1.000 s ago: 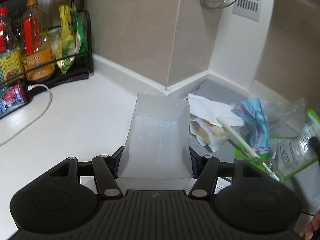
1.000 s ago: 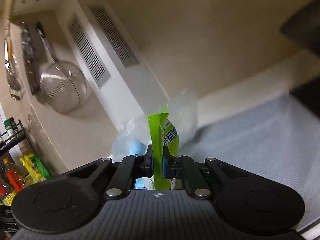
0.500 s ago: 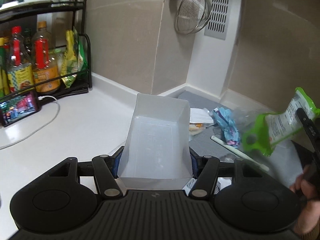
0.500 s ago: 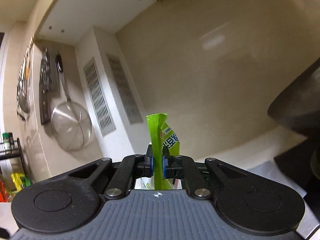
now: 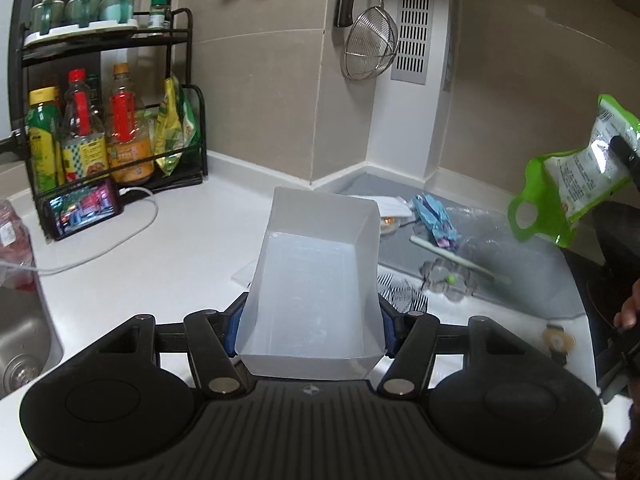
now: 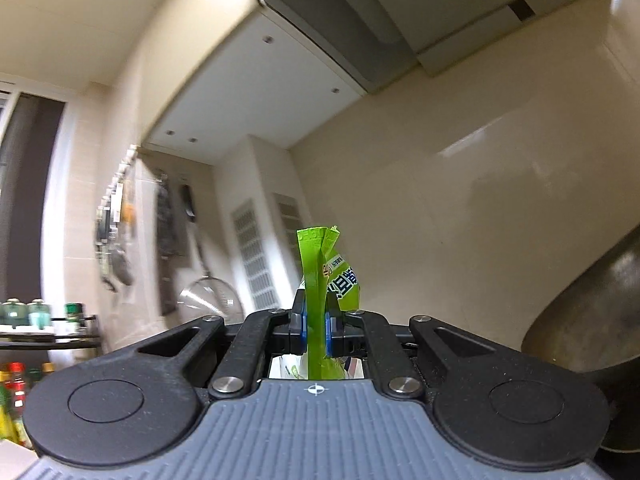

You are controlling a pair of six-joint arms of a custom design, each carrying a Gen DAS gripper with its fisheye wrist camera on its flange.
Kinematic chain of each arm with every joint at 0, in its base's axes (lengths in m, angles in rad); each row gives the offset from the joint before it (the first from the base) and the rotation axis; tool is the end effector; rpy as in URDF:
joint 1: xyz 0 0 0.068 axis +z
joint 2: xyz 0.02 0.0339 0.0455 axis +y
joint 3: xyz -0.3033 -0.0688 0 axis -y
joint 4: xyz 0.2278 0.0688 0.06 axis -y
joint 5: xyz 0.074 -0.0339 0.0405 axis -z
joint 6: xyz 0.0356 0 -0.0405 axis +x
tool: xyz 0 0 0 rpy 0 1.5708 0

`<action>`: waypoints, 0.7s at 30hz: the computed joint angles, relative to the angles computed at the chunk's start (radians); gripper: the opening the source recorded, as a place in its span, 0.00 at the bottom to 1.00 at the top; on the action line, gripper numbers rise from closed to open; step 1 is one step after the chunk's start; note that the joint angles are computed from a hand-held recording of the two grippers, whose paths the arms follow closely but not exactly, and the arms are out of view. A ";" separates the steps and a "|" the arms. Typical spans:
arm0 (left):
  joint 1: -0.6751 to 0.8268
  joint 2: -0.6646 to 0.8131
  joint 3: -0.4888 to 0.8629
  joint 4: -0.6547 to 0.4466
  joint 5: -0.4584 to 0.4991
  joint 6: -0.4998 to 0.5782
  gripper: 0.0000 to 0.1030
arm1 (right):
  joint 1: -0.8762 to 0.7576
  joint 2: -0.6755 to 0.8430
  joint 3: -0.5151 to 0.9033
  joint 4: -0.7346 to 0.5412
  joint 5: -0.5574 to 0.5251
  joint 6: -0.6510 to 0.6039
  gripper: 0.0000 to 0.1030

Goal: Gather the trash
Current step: 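Lift the snack bag and plastic box off the counter with both grippers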

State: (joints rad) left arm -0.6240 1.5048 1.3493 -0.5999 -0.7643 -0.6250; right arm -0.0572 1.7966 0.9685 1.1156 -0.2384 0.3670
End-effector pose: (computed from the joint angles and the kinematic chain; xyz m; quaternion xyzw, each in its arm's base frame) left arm 0.2635 -0.1593 0.3718 -0.1483 0.8517 0.0626 0.4986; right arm 0.3901 -0.0139 0.3127 0.0320 0.6010 0.1930 0.7749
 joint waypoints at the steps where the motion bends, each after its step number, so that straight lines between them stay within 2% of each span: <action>1: -0.017 -0.015 -0.018 -0.007 -0.019 -0.011 0.65 | -0.004 -0.025 -0.023 -0.005 -0.012 -0.001 0.08; 10: -0.200 -0.127 -0.117 -0.179 -0.182 -0.197 0.65 | -0.047 -0.268 -0.202 -0.118 -0.178 0.003 0.08; 14: -0.306 -0.146 -0.133 -0.330 -0.257 -0.356 0.65 | -0.065 -0.395 -0.269 -0.214 -0.293 0.002 0.08; 21: -0.452 -0.132 -0.146 -0.633 -0.309 -0.710 0.65 | -0.093 -0.582 -0.340 -0.411 -0.505 -0.013 0.08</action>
